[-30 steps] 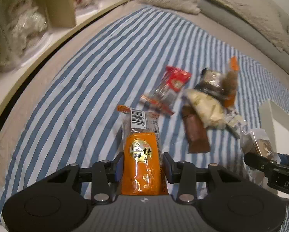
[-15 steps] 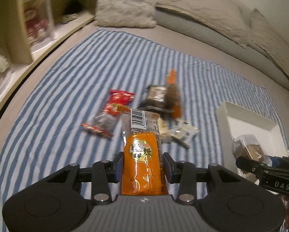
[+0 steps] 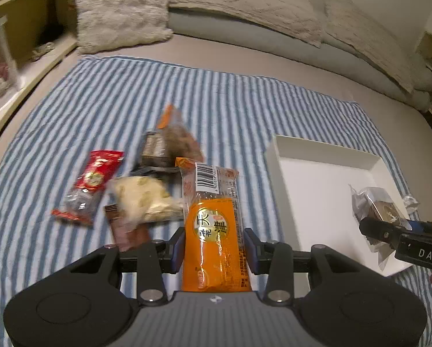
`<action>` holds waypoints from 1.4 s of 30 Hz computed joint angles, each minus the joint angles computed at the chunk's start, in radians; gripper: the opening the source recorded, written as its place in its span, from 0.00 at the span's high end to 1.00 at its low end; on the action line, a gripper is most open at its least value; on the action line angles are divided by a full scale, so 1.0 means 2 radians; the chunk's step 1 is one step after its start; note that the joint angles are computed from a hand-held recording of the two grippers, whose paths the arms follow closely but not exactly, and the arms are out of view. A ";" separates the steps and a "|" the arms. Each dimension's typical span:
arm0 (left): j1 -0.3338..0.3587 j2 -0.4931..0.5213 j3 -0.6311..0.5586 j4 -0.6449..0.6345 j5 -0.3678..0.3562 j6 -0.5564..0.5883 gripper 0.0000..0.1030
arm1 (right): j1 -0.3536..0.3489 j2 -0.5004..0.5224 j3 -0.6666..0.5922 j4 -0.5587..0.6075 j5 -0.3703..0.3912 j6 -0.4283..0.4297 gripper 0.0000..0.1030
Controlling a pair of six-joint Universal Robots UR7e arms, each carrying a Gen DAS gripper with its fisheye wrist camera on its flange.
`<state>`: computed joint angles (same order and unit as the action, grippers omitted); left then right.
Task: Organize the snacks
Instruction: 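Carry orange bar with left tool while right tool carries cake into white tray, then open left gripper releasing orange bar while right gripper releases cake in tray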
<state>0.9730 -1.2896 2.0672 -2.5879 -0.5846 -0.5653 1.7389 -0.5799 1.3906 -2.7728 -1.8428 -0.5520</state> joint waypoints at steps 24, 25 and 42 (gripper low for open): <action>0.017 0.123 -0.099 -0.024 -0.090 0.050 0.58 | -0.024 -0.009 -0.019 0.019 -0.042 0.022 0.31; 0.019 0.127 -0.103 -0.025 -0.095 0.051 0.58 | -0.025 -0.008 -0.022 0.021 -0.042 0.023 0.31; 0.048 0.176 -0.149 -0.081 -0.149 0.053 0.49 | -0.031 0.025 -0.085 0.057 -0.054 0.038 0.30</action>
